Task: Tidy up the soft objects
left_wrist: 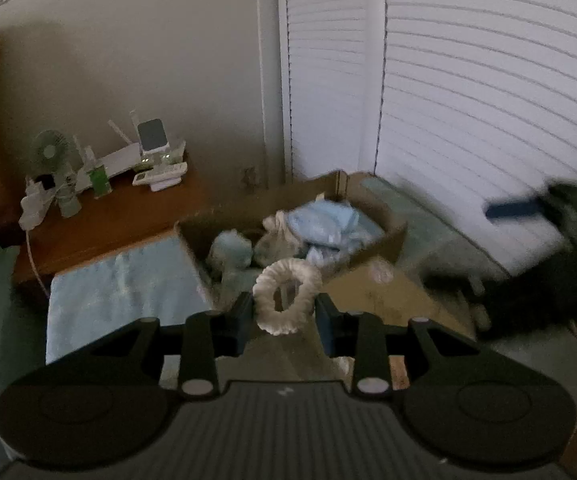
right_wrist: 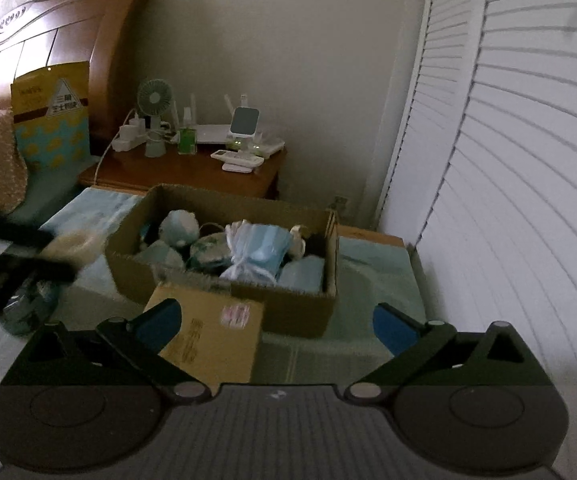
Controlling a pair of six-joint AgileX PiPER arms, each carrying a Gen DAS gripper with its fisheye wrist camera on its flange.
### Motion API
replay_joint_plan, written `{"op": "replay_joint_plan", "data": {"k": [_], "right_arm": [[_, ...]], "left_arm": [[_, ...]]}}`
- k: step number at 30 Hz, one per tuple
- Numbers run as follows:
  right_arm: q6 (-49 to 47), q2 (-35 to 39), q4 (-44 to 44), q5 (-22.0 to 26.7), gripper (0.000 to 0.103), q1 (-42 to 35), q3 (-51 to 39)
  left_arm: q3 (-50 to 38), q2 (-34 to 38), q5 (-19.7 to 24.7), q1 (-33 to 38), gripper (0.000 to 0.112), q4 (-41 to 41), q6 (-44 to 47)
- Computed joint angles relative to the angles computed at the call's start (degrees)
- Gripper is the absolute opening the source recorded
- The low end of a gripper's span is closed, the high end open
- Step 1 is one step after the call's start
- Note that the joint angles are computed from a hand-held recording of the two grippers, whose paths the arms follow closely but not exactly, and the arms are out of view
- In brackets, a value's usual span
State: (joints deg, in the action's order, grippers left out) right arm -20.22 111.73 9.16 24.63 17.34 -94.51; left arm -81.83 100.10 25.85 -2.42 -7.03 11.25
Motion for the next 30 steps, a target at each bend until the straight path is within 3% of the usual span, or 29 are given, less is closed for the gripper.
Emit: {"op": "replay_joint_plan", "data": {"k": [5,9,10,11,13,15,19,23,28,30], "right_arm": [[3.3,-3.1,-3.8,-1.7,0.103,0.8,5.4],[5.0,-4.2,-5.7,-2.1,0.103,1.1,7.0],[5.0,-4.4,-5.5,-2.2,0.103,1.0,7.1],[4.7,-4.6,-5.0,-2.3,0.103,0.9,7.3],[3.7,-4.9,-3.3,-2.4,0.103,0.5,7.5],[3.3,-5.1,-2.4,-2.3,0.103,0.3,7.4],[7.4,-5.0,-5.7,-1.5,0.103,0.8,6.7],[16.9,-4.2,-13.4,2.3,0.103,1.9,4.1],[26.8,-1.9,-17.7,12.0,0.103,2.8,-2.8],[28.3,-2.2,-18.0,13.6,0.103,3.1,-3.4]], "left_arm": [[-11.7,7.8,2.7,-0.3,0.033,-2.4,0.4],[-18.9,13.2,2.7,-1.0,0.039,2.3,-4.6],[-19.7,14.0,2.2,-1.2,0.050,3.3,-5.6],[-19.8,14.3,1.3,-1.4,0.070,5.1,-7.3],[-17.1,13.2,-2.4,-1.9,0.093,9.0,-10.9],[-13.6,11.1,-5.4,-2.2,0.093,11.6,-13.6],[-9.0,6.8,-4.2,-2.4,0.101,15.2,-18.9],[-3.7,1.7,1.1,-5.0,0.102,25.2,-29.9],[-0.5,-1.9,9.1,-7.7,0.102,29.0,-36.0],[0.4,-3.0,10.3,-7.8,0.102,28.5,-37.5]]}}
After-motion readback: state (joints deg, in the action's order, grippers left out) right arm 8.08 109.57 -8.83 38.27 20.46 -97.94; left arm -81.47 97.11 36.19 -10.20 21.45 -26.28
